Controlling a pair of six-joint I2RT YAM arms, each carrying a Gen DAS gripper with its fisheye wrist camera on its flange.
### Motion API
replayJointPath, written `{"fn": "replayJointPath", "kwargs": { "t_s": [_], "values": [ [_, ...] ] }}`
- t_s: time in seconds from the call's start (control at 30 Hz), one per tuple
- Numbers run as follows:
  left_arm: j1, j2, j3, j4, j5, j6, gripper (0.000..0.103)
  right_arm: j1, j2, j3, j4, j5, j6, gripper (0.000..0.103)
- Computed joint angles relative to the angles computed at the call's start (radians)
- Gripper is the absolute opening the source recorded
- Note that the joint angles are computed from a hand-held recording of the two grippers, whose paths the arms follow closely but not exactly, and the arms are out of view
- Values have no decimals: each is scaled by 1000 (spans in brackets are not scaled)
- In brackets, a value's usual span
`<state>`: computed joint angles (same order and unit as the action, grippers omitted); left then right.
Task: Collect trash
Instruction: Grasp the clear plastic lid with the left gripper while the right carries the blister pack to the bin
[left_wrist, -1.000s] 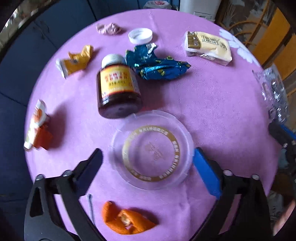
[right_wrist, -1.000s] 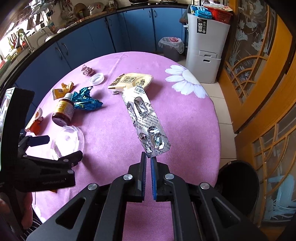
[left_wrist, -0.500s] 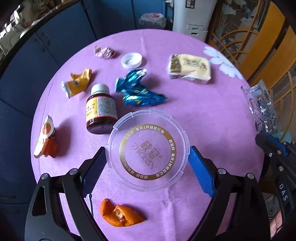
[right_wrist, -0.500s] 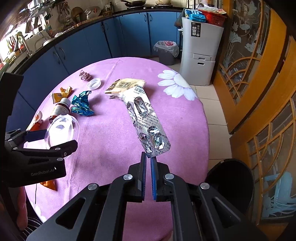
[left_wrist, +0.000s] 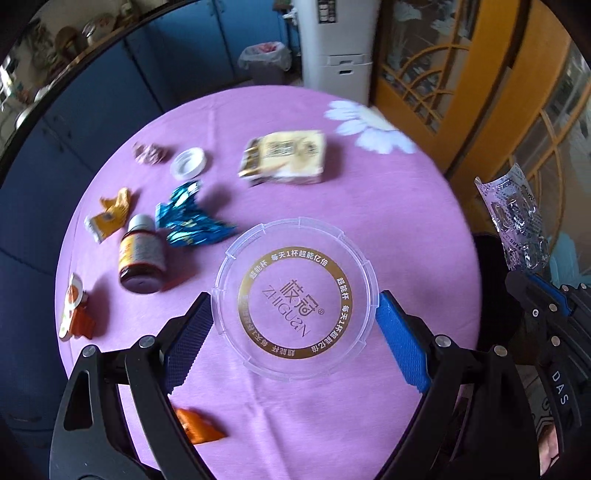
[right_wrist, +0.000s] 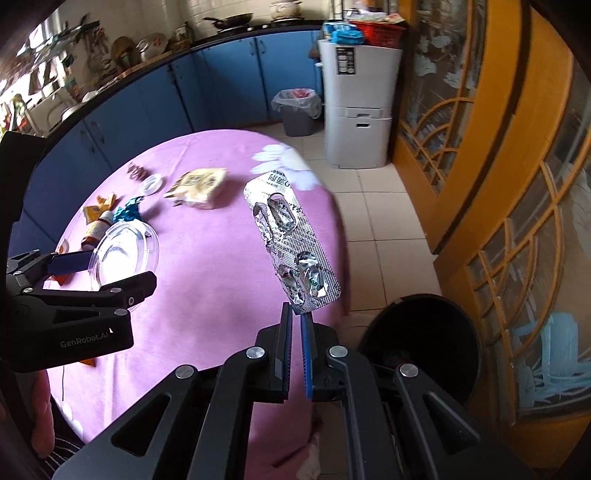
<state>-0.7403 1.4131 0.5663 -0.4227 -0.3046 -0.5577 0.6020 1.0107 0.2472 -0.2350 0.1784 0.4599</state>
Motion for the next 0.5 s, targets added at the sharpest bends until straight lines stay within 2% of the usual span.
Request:
{"fn": "replayJointPath", "kwargs": {
  "t_s": [0.3, 0.5],
  "values": [
    [-173, 164, 160, -21, -44, -56, 87, -292, -273, -99, -148, -125, -149, 5],
    [-249, 278, 272, -37, -59, -67, 87, -593, -373, -145, -213, -275, -336, 5]
  ]
}}
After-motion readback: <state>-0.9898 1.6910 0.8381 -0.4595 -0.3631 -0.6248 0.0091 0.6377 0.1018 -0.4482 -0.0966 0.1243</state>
